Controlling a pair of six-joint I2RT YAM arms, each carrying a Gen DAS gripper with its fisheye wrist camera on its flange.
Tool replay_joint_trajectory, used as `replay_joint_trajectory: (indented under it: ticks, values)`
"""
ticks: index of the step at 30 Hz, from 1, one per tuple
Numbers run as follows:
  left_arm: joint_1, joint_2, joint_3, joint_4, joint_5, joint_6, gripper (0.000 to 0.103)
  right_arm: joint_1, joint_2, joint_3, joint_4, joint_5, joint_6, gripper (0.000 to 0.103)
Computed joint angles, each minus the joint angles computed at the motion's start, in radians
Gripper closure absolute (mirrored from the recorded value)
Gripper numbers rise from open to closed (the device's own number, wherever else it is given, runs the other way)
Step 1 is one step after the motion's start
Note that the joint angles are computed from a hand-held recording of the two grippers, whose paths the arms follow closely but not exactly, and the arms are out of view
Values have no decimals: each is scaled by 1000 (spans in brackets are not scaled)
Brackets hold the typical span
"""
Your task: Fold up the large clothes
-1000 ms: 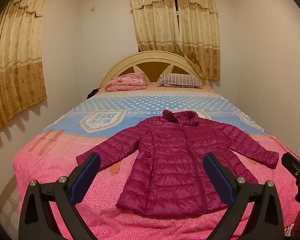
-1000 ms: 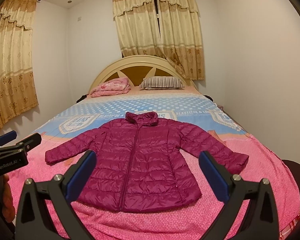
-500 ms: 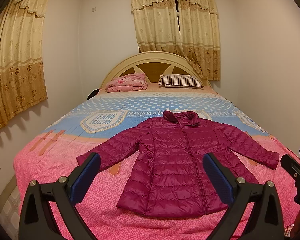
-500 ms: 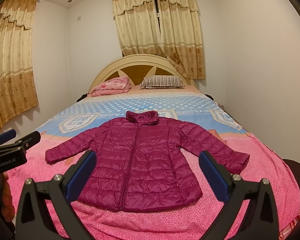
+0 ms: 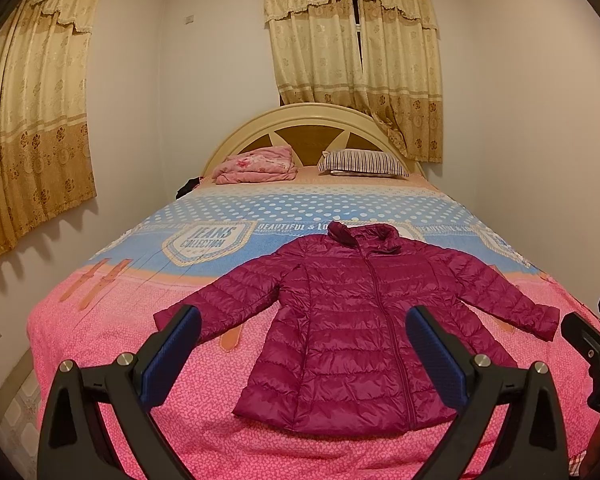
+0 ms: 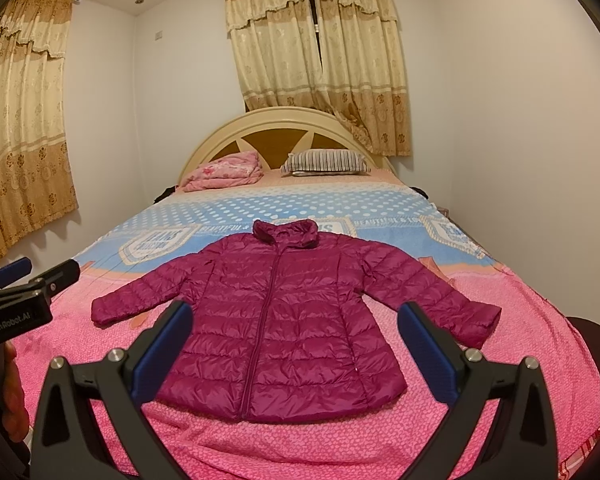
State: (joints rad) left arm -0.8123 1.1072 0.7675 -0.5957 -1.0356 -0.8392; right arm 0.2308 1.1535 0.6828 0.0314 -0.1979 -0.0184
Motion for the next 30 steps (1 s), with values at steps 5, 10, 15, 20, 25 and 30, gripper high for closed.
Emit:
replay_joint_trajectory:
  ticks: [5, 10, 15, 20, 25, 30]
  values:
    - [-2, 0, 0, -2, 0, -4, 1, 2, 1, 3, -5, 0, 1, 0]
    - [-1, -2, -2, 0, 2, -1, 1, 0, 1, 4, -4, -1, 1, 0]
    - [8, -2, -8, 12, 13, 9, 1, 10, 0, -5, 1, 5, 5, 0]
    - [7, 2, -9, 16, 11, 8, 1, 13, 3, -1, -7, 3, 7, 0]
    - [10, 8, -11, 21, 16, 10, 1, 11, 10, 7, -13, -5, 8, 0]
    - [45, 45, -49, 127, 51, 74, 1, -2, 45, 9, 12, -42, -12, 0]
